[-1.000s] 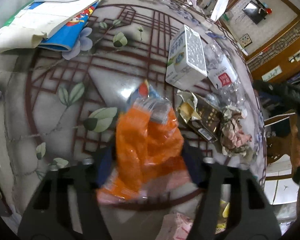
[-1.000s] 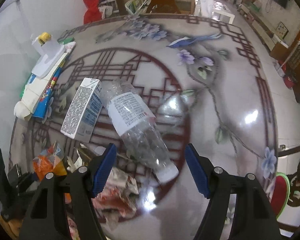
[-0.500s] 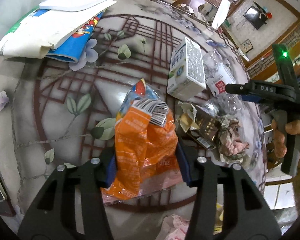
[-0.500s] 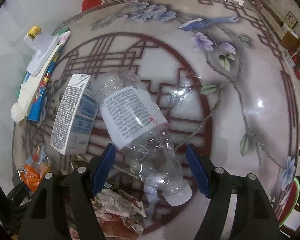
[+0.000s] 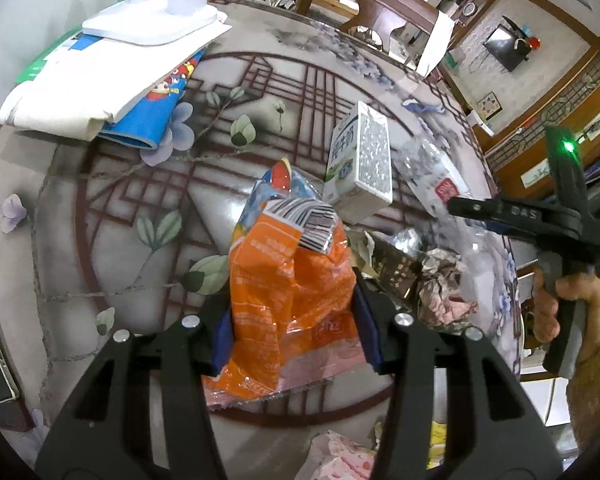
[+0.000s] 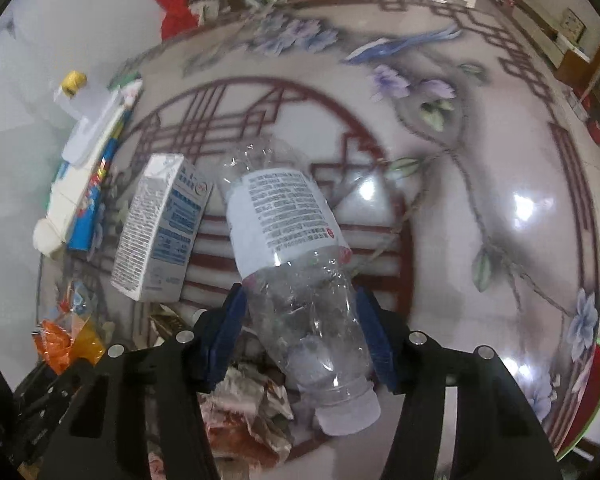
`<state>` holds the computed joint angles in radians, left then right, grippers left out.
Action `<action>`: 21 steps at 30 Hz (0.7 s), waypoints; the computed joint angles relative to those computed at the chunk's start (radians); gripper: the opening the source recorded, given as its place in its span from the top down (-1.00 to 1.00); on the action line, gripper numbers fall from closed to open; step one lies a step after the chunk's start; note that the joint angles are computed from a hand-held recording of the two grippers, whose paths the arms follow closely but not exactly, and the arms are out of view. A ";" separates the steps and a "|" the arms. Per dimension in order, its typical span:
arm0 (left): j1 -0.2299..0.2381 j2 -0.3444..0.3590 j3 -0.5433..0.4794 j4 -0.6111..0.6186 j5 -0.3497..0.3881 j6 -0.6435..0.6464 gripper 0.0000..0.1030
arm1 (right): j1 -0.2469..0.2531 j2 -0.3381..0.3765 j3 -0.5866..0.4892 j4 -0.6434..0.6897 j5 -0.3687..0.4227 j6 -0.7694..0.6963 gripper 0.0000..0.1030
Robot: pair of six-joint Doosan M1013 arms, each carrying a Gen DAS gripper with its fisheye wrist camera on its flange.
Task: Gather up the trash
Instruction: 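Lift the orange bag and water bottle and carry them to the red bucket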
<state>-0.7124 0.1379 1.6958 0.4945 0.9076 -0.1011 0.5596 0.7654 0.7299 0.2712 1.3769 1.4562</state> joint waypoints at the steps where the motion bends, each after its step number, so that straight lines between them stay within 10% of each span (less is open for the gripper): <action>1: -0.003 -0.001 -0.002 0.008 0.003 -0.004 0.06 | -0.005 -0.012 0.015 0.010 -0.014 0.005 0.03; 21: -0.048 0.013 -0.062 0.071 0.003 0.043 0.06 | -0.023 -0.142 0.246 -0.034 -0.035 0.086 -0.02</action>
